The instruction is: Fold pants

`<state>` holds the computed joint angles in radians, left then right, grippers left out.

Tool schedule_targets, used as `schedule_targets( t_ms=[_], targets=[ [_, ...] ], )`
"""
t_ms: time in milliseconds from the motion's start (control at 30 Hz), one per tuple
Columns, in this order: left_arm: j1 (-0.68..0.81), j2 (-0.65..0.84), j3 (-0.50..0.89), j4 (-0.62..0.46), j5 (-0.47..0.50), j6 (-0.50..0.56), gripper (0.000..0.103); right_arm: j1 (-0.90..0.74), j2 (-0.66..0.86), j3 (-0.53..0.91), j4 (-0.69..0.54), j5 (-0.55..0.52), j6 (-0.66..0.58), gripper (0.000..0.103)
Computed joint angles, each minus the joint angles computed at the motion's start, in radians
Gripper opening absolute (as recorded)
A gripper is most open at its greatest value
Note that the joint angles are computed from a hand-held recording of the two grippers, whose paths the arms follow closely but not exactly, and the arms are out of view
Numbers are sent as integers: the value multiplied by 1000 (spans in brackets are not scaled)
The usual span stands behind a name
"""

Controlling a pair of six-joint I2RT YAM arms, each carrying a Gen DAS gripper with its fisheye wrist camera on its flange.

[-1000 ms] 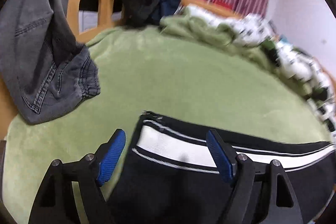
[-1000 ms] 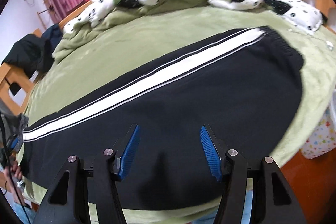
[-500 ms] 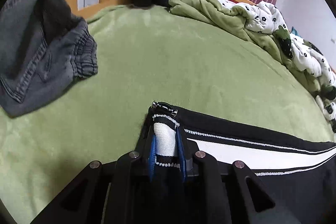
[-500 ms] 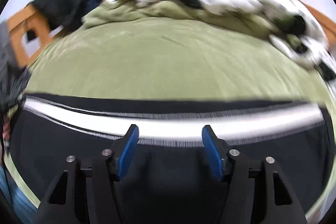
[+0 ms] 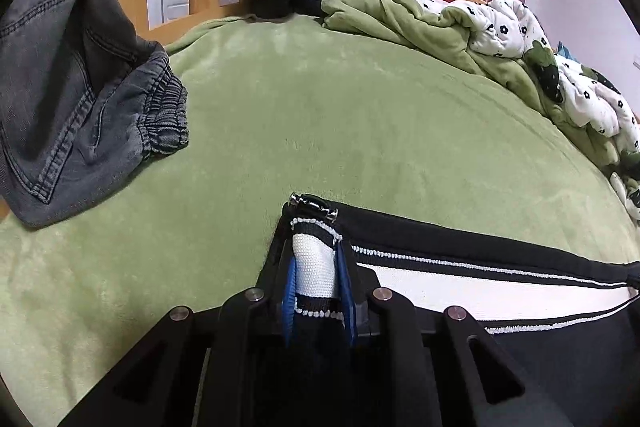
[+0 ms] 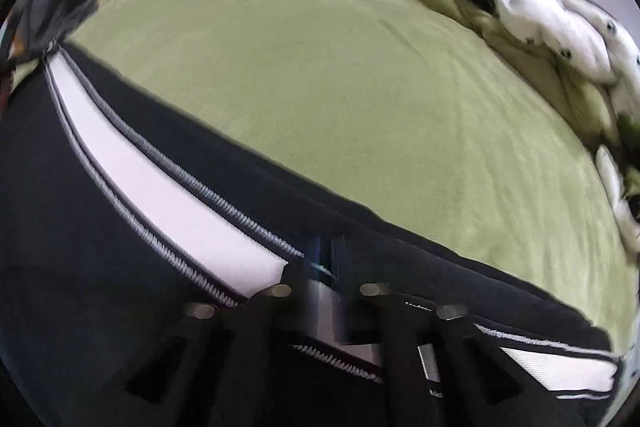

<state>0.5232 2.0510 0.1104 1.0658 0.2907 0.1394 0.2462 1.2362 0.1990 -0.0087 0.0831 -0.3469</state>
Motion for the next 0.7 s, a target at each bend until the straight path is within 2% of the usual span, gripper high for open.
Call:
schedule_targets(
  t_ms=[200, 333, 400, 433, 467, 533, 600, 700],
  targets=[
    [-3, -22, -2, -24, -9, 1, 19, -88, -166, -8, -82, -76, -29, 4],
    [-5, -19, 1, -24, -12, 1, 19, -98, -114, 34, -33, -62, -8, 0],
    [-7, -14, 2, -19, -14, 1, 19, -128, -84, 70, -64, -108, -31, 0],
    [-6, -12, 2, -18, -13, 1, 19, -136, -74, 85, -93, -123, -34, 8],
    [-7, -9, 2, -15, -14, -1, 19, -147, -47, 108, -133, -146, -43, 33],
    [-11, -9, 0, -12, -20, -1, 19, -148, -18, 112, -116, -168, -53, 64],
    [-19, -1, 0, -1, -30, -3, 19, -129, -17, 84, -53, -139, -60, 65],
    [-25, 5, -1, 9, -40, -1, 19, -137, 119, 108, -9, -139, -73, 60]
  ],
)
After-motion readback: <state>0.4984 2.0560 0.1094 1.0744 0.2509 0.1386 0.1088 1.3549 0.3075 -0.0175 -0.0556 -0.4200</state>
